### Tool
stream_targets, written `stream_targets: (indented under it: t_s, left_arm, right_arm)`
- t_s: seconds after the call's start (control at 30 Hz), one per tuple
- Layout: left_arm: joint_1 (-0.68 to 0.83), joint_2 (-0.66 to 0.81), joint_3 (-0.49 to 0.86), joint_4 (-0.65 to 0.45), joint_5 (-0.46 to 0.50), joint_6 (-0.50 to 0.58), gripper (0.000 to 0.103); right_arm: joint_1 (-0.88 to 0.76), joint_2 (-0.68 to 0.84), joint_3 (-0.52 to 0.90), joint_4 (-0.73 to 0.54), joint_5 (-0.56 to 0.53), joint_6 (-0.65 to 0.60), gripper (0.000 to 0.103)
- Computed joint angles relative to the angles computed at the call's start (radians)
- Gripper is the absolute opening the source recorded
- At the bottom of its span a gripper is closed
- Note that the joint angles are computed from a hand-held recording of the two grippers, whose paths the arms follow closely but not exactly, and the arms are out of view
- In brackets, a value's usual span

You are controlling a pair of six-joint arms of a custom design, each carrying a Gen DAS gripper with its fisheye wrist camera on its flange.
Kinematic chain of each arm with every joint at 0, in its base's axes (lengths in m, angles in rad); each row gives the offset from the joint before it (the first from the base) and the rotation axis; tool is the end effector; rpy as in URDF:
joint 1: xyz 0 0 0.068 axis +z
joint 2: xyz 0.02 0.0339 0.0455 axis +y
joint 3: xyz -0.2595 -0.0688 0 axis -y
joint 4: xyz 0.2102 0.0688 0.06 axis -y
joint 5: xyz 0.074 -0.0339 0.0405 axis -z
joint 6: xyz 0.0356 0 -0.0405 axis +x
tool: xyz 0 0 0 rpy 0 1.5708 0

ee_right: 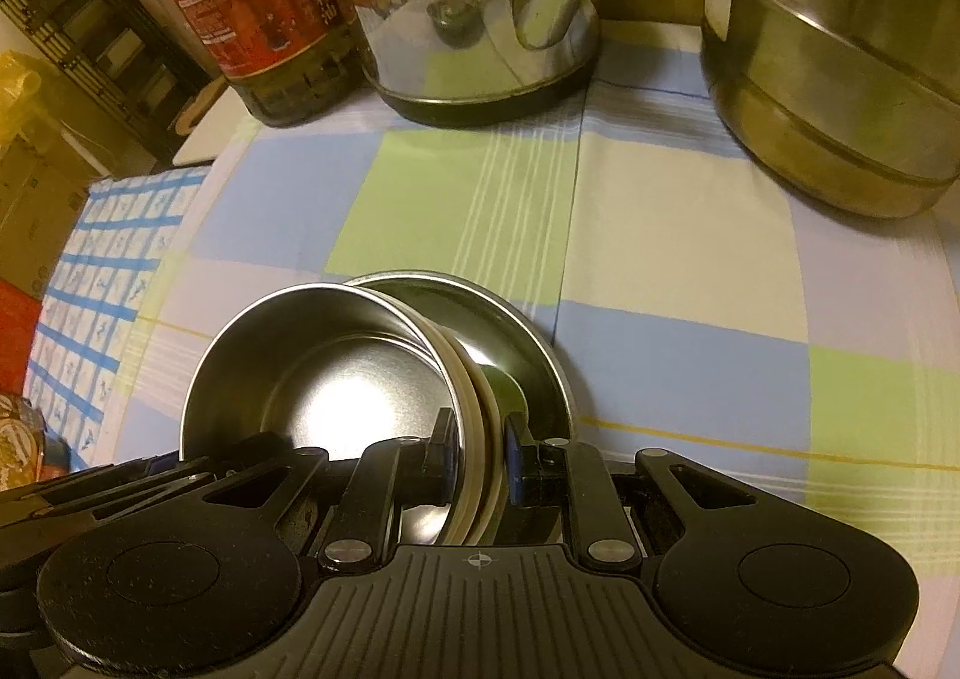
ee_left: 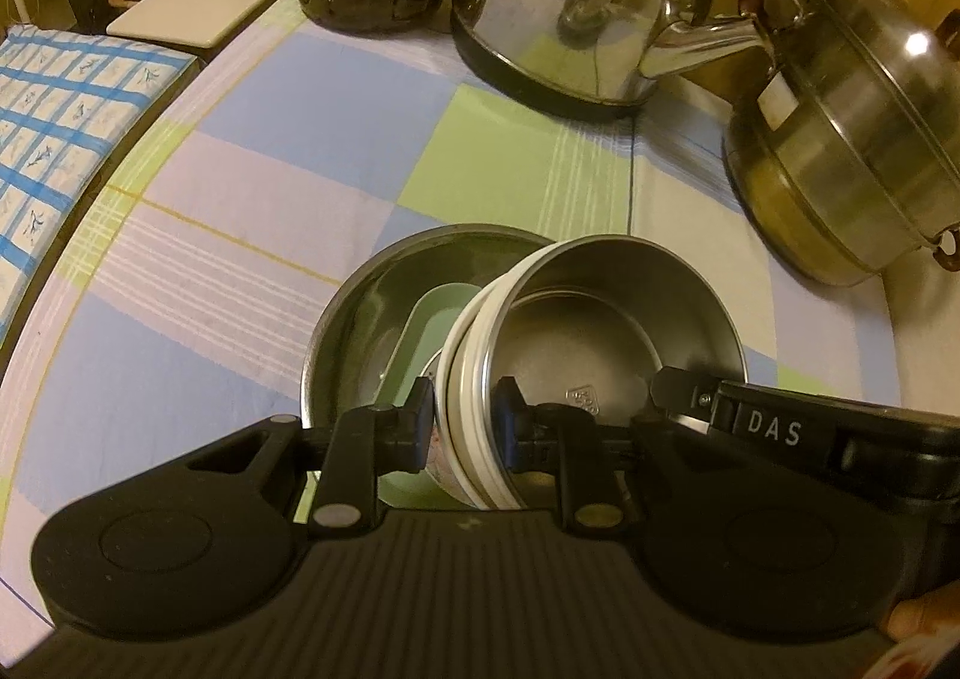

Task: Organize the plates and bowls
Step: 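Lower the held bowl stack into the basin onto the saucer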

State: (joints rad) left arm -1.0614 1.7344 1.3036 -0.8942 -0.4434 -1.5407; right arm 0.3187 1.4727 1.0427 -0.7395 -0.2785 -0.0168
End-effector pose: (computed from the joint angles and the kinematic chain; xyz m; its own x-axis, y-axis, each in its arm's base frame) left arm 0.1617 -0.2581 0.2333 -0.7516 -0.5059 -0.4232 -0.4506 0.8624 -0.2307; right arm 0.2371 0.0885 0.2390 -0.8673 -0.3032 -0.3948 -0.4179 0.8744 0.2465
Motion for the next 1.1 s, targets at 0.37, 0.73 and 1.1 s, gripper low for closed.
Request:
stream_targets:
  t_s: [0.37,0.73,1.1]
  left_arm:
    - [0.037,-0.008,-0.067,0.067,0.053,0.026,0.019]
    - [0.055,-0.01,-0.098,0.102,0.074,0.035,0.019]
    - [0.051,-0.01,-0.104,0.106,0.06,0.042,0.02]
  right_arm:
    - [0.036,0.055,0.001,0.016,0.027,0.03,0.016]
    - [0.051,0.092,0.006,0.034,0.036,0.044,0.016]
    - [0.05,0.095,0.001,0.035,0.031,0.036,0.016]
